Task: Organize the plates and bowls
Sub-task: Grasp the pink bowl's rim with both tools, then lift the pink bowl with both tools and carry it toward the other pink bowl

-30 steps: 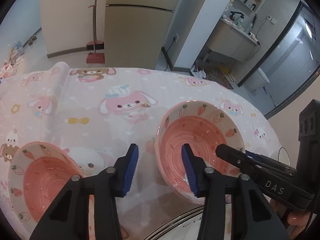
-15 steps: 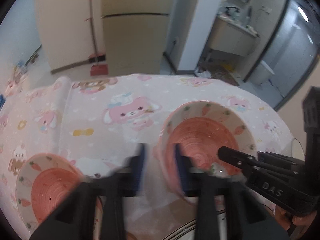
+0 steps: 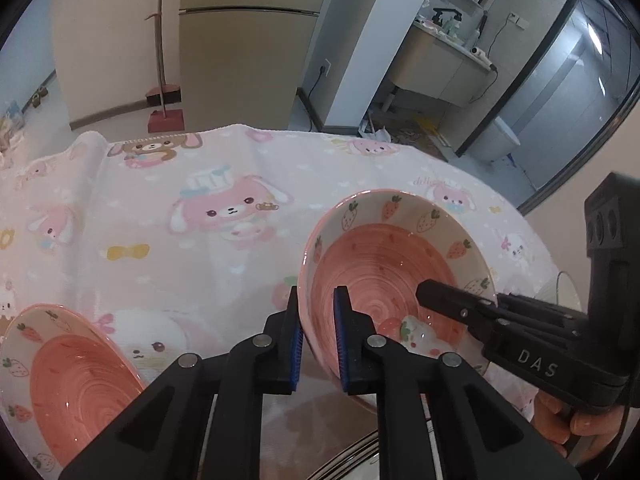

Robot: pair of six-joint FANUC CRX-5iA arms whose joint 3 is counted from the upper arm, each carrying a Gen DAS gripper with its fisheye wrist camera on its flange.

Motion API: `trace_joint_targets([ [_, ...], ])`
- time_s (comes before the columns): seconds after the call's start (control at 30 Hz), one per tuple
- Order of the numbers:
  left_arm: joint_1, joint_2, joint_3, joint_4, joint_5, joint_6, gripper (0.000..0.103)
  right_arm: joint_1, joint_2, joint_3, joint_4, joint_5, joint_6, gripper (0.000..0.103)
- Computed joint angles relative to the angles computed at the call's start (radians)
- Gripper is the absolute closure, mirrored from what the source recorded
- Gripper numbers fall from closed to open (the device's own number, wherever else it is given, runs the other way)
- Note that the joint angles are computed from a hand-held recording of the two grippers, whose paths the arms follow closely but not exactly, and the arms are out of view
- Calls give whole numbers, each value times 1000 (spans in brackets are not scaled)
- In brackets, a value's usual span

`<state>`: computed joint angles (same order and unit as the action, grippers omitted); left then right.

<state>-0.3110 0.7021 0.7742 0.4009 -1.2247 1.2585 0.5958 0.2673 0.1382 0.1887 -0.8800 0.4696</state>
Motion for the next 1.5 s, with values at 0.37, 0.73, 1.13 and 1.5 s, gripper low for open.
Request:
trace_joint_targets([
  [0.37,-18,-49,-55,-38,60,-14,89,25,-8,-4,80,-29,-60,91],
  [0.73,-3,-167,-152,11,137,-8,91,76,-82,-60,227,20,-160,91],
  [1.13,20,-254,-227,63,171,-43,92,111,-139,-107,317,64,-212,92],
  [1.5,62,-304,-282,67,161,-64,93,145,-123,-98,353,62,-242,95],
])
